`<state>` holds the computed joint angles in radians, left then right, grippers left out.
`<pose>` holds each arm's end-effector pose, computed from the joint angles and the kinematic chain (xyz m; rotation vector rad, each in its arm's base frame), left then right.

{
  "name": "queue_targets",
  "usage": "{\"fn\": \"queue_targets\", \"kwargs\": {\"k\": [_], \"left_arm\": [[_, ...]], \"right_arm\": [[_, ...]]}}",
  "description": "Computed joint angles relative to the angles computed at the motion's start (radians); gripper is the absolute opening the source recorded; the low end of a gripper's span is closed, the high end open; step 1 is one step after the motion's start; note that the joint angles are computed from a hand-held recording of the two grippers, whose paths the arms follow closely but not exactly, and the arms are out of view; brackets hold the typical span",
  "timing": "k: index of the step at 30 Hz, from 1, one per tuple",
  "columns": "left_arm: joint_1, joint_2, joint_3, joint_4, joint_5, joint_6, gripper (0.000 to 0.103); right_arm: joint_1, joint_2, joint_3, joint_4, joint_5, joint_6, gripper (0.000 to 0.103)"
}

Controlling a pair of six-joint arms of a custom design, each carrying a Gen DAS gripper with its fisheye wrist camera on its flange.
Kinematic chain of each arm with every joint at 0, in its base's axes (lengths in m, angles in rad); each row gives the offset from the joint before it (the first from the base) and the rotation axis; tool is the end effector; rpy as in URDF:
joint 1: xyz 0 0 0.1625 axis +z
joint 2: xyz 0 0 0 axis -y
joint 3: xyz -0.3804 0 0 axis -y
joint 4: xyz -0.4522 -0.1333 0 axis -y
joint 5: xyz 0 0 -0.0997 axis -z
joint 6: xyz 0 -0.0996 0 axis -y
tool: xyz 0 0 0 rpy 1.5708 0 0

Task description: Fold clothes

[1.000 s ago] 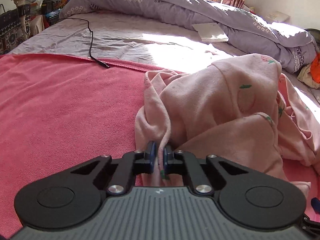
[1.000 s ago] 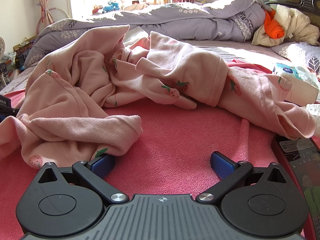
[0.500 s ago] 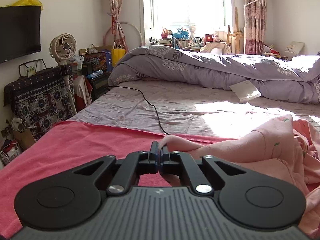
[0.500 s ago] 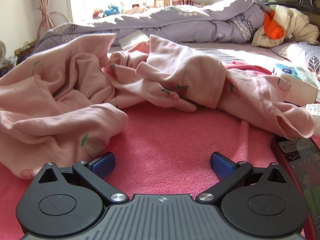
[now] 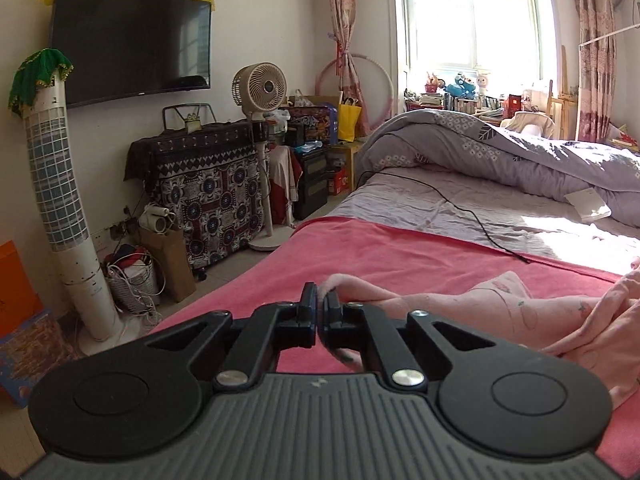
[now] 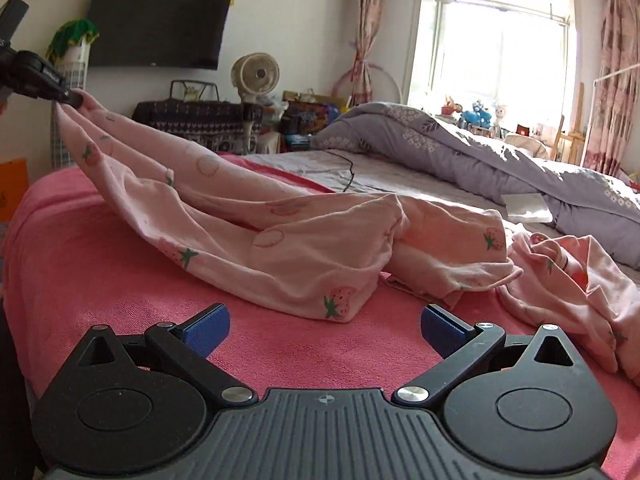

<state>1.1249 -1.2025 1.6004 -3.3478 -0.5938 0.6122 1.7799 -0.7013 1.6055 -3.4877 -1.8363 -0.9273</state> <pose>-0.0759 -0.6593 0.4294 0.2171 1.8626 -1.3355 0.2511 -0.6670 0.0862 1.1071 -2.0544 1.0992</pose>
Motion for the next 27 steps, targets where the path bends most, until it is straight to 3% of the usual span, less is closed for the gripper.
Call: {"fn": "queue_targets", "kwargs": {"k": [2,4,6,7,9,10,12,14,15,16,17,19,21,25,27], "left_arm": [[0.025,-0.042,0.048,0.028,-0.002,-0.044,0.009],[0.051,-0.065,0.073,0.064,-0.021,-0.108,0.01],[0.073,-0.079,0.094,0.081,-0.037,-0.149,0.01],[0.08,-0.09,0.111,0.075,-0.039,-0.148,0.01],[0.095,-0.078,0.111,0.063,-0.045,-0.145,0.01],[0.102,-0.078,0.118,0.053,-0.049,-0.142,0.01],[0.11,-0.071,0.121,0.037,-0.055,-0.131,0.01],[0.118,-0.066,0.121,0.03,-0.059,-0.121,0.011],[0.122,-0.063,0.121,0.029,-0.062,-0.118,0.011],[0.124,-0.065,0.122,0.032,-0.067,-0.119,0.011],[0.125,-0.067,0.125,0.035,-0.072,-0.122,0.011],[0.124,-0.075,0.135,0.03,-0.088,-0.12,0.011],[0.126,-0.097,0.156,0.053,-0.124,-0.14,0.014],[0.133,-0.158,0.205,0.185,-0.243,-0.209,0.036],[0.125,-0.183,0.236,0.255,-0.279,-0.208,0.039]], "right_arm": [[0.024,0.049,-0.056,-0.023,-0.079,-0.015,0.103],[0.028,0.074,-0.102,-0.02,-0.138,0.026,0.103],[0.017,0.073,-0.141,0.035,-0.171,0.135,0.103],[0.006,0.058,-0.153,0.099,-0.162,0.229,0.103],[-0.023,0.01,-0.167,0.281,-0.086,0.439,0.103],[-0.042,-0.006,-0.179,0.386,0.01,0.543,0.103],[-0.057,0.003,-0.233,0.555,0.144,0.64,0.102],[-0.041,0.063,-0.304,0.596,0.132,0.676,0.085],[-0.029,0.095,-0.345,0.617,0.097,0.693,0.038],[-0.024,0.108,-0.364,0.628,0.087,0.719,0.006],[-0.023,0.109,-0.37,0.631,0.092,0.75,0.007],[-0.019,0.068,-0.311,0.536,0.112,0.749,0.007],[0.002,-0.004,-0.207,0.377,0.078,0.684,0.007],[0.045,-0.21,0.043,0.105,0.053,0.557,0.008],[0.066,-0.311,0.16,0.028,0.015,0.475,0.009]]}}
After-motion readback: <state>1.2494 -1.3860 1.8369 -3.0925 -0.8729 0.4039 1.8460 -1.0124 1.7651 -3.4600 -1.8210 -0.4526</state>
